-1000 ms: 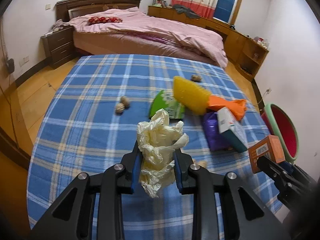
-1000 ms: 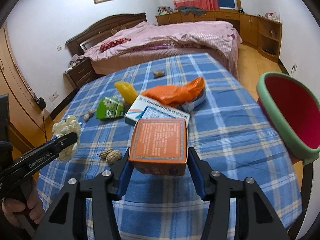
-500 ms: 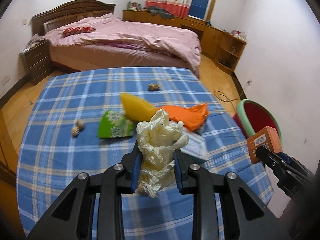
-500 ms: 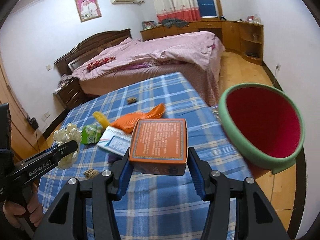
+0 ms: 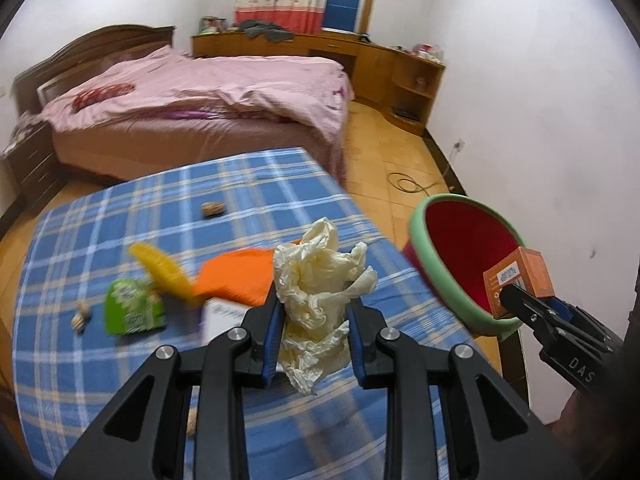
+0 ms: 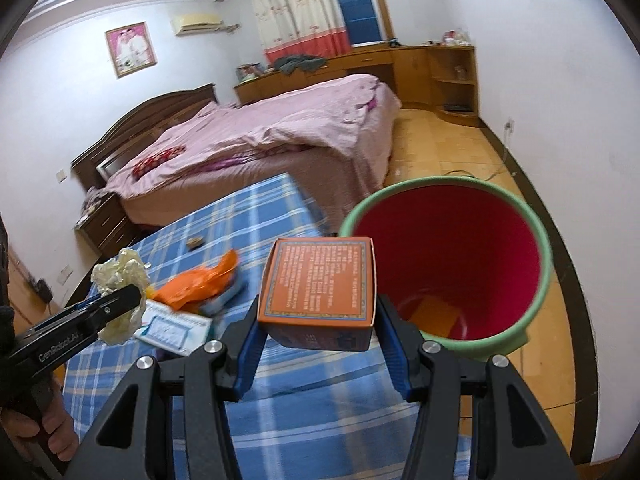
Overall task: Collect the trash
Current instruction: 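Carry both items over the bin while opening right then left tool to drop them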
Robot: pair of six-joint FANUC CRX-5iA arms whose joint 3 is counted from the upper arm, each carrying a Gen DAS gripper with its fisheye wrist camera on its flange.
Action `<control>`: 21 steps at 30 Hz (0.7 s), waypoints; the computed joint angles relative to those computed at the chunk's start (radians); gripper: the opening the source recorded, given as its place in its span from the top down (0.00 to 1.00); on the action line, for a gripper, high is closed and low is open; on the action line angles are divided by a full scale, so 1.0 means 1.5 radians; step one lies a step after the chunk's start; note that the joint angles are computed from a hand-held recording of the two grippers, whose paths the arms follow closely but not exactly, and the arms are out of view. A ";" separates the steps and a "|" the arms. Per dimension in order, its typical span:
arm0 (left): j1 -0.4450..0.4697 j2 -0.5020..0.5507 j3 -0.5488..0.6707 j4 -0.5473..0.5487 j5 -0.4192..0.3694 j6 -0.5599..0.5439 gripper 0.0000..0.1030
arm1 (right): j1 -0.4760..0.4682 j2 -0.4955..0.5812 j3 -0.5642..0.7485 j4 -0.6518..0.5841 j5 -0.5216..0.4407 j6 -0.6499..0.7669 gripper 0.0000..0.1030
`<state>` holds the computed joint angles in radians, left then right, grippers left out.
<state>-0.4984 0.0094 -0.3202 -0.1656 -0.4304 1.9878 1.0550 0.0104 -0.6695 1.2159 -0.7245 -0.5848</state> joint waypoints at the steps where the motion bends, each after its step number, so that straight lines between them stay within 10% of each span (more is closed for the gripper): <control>1: -0.005 0.010 0.008 0.006 0.003 -0.008 0.72 | -0.003 -0.004 -0.005 -0.001 -0.002 -0.002 0.46; 21: -0.074 0.244 0.191 0.171 0.031 -0.234 0.68 | -0.132 -0.048 -0.093 -0.007 0.049 -0.045 0.45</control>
